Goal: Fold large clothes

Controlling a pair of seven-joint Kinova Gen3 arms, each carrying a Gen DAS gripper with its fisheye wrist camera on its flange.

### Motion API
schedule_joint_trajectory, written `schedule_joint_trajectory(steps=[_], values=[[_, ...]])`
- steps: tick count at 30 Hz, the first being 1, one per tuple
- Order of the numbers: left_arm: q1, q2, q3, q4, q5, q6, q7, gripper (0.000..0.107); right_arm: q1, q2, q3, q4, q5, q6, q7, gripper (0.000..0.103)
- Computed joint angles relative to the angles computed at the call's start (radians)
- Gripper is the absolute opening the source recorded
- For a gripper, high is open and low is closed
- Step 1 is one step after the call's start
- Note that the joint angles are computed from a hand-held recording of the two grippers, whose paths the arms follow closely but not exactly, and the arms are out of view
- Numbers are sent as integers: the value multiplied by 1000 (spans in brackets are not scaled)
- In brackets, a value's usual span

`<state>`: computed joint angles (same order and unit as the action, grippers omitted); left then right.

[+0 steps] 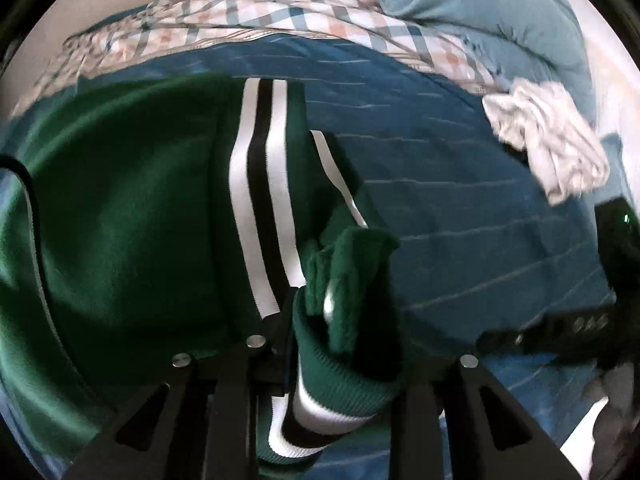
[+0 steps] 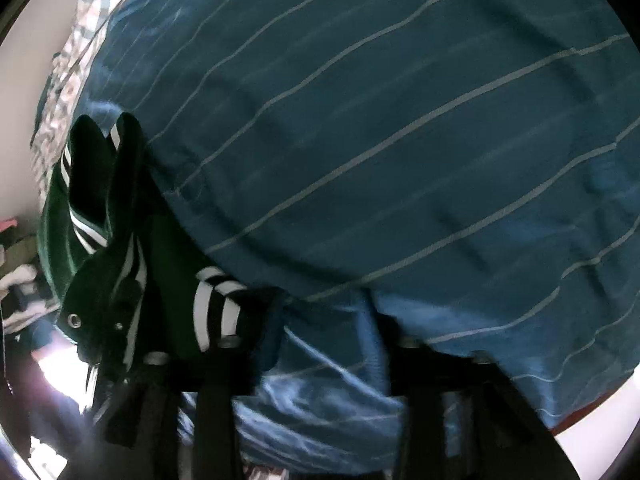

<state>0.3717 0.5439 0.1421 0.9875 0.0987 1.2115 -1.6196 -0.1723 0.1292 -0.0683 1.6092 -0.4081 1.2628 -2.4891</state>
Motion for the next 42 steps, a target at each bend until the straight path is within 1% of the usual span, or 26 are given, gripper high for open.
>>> schedule_joint_trajectory(steps=[1, 3, 5, 6, 8, 10, 11, 15, 16, 19, 21, 23, 24, 25, 26, 27, 29, 30, 31, 33, 35, 36, 37, 39, 41, 42], values=[[13, -1, -11, -23, -20, 28, 11, 26, 8, 6, 1, -13, -12, 9, 28, 78], [-15, -2, 22, -63, -26, 79, 17, 43, 15, 3, 0, -30, -20, 22, 68, 79], [-82, -9, 112, -57, -42, 92, 51, 84, 19, 6, 0, -68, -20, 57, 102, 79], [-103, -17, 140, -66, -56, 103, 88, 87, 18, 16, -1, -92, -22, 63, 109, 79], [-151, -20, 213, -82, -103, 127, 152, 87, 25, 20, 0, -135, -38, 76, 140, 79], [-164, -28, 216, -122, -145, 170, 219, 87, 51, 8, -3, -154, -64, 82, 184, 80], [-148, -34, 191, -140, -185, 180, 257, 87, 49, 15, 6, -173, -80, 82, 201, 82], [-99, -83, 9, -105, -348, 183, 351, 87, 73, 54, -5, -219, -187, 23, 278, 84], [-83, -96, -38, -66, -389, 159, 379, 87, 92, 75, -28, -228, -228, -11, 305, 84], [-65, -98, -177, 62, -511, 122, 436, 87, 77, 153, -43, -279, -304, -91, 375, 84], [-48, -61, -269, 155, -592, 113, 515, 87, 55, 230, -64, -346, -299, -121, 399, 84], [-48, -36, -313, 247, -629, 80, 570, 87, 32, 311, -79, -416, -270, -112, 391, 84], [-75, -17, -310, 293, -623, 66, 588, 87, 20, 346, -80, -437, -262, -110, 386, 81], [-100, -10, -289, 320, -631, 55, 601, 87, 27, 381, -100, -447, -271, -123, 386, 74], [-135, 3, -250, 341, -638, 56, 620, 87, 33, 397, -119, -449, -271, -148, 392, 46], [-157, 10, -226, 365, -639, 42, 645, 88, 25, 402, -119, -454, -255, -157, 398, 4], [-146, -2, -224, 425, -680, -19, 726, 90, 33, 389, -138, -452, -255, -190, 368, 4], [-112, 1, -250, 445, -711, -33, 767, 94, 34, 370, -141, -445, -244, -206, 346, 3], [-73, 10, -290, 452, -731, -31, 808, 103, 29, 342, -125, -441, -245, -212, 322, 3], [-47, 8, -315, 472, -741, -50, 885, 103, -1, 275, -44, -450, -212, -185, 240, 2], [-83, 3, -274, 468, -742, -43, 910, 103, -45, 256, 38, -503, -130, -106, 159, 2], [-104, 2, -249, 457, -738, -28, 898, 103, -58, 267, 55, -533, -90, -66, 133, 2], [-115, 4, -241, 439, -723, -11, 871, 103, -59, 290, 54, -560, -49, -25, 118, 2], [-130, 16, -237, 389, -678, 31, 820, 103, -26, 360, -4, -623, -5, 56, 110, 3], [-161, 18, -227, 326, -626, 77, 764, 103, 0, 447, -68, -690, -23, 117, 156, 4], [-191, 4, -205, 313, -601, 75, 739, 103, 23, 469, -99, -702, -56, 123, 165, 10]])
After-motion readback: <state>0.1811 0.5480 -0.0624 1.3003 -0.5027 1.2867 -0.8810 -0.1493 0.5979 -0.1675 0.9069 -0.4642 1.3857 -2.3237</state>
